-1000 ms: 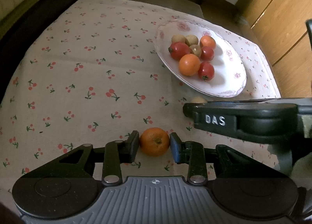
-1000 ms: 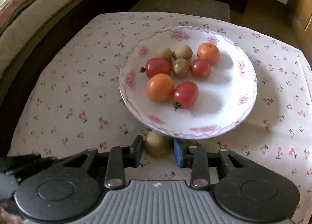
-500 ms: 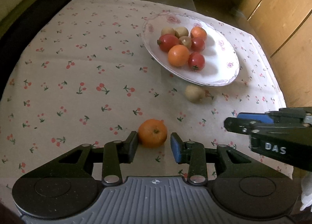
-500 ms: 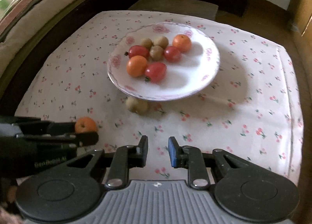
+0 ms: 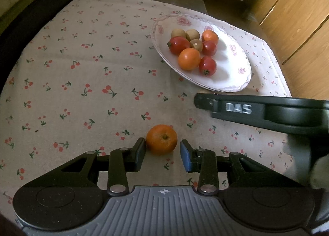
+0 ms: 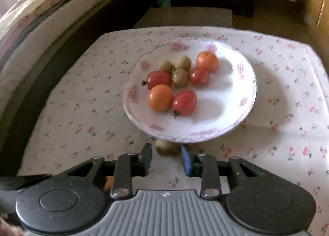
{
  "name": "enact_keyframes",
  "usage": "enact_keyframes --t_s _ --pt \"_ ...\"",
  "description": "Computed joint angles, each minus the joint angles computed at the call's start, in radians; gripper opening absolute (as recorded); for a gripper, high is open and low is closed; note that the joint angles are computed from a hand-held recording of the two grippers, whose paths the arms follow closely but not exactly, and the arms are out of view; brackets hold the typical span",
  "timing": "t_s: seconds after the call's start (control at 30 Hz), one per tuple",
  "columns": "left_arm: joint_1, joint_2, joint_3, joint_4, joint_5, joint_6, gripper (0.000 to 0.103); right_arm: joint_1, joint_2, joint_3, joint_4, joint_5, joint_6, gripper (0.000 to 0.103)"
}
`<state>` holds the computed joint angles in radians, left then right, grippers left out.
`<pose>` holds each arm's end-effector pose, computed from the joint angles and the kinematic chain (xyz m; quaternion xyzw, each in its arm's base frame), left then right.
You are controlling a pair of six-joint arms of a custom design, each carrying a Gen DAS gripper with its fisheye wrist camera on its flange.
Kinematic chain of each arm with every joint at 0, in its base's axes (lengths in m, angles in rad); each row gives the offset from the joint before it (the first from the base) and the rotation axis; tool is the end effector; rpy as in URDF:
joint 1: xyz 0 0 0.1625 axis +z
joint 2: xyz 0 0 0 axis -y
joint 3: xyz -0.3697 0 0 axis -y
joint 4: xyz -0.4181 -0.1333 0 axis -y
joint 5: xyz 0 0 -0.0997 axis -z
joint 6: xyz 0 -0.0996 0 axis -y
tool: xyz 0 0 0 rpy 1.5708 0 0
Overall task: Organize fruits
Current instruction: 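Move left tool to the last tangerine while right tool approaches brown fruit, then close right tool on the brown fruit and lift it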
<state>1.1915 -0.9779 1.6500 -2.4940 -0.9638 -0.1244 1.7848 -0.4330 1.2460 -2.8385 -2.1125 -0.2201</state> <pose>-0.0643 -0.6748 0.1543 0.0832 0.9439 -0.1896 0.2574 0.2394 -0.7155 -0.0189 0.1433 -0.9297 0.2164 0.2613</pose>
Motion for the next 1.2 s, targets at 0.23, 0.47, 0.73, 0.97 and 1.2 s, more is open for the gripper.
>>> enact_keyframes --t_s 0.23,0.47,0.73,0.97,1.2 --pt "0.005 -0.007 0.001 0.001 -0.017 0.001 0.047 0.003 0.039 -0.024 -0.043 -0.021 0.017 0.052" --pt "0.007 -0.010 0.002 0.005 -0.022 -0.001 0.047 -0.008 0.020 -0.009 -0.002 -0.008 0.022 0.091" --pt "0.005 -0.014 0.008 0.007 -0.022 0.004 0.049 -0.030 -0.028 0.002 0.118 0.078 0.083 0.103" --pt "0.005 -0.015 0.009 0.007 -0.026 0.007 0.051 -0.030 -0.031 0.000 0.130 0.088 0.093 0.103" --pt "0.004 -0.017 0.010 0.008 -0.028 0.012 0.053 -0.042 -0.047 0.011 0.132 0.128 0.112 0.103"
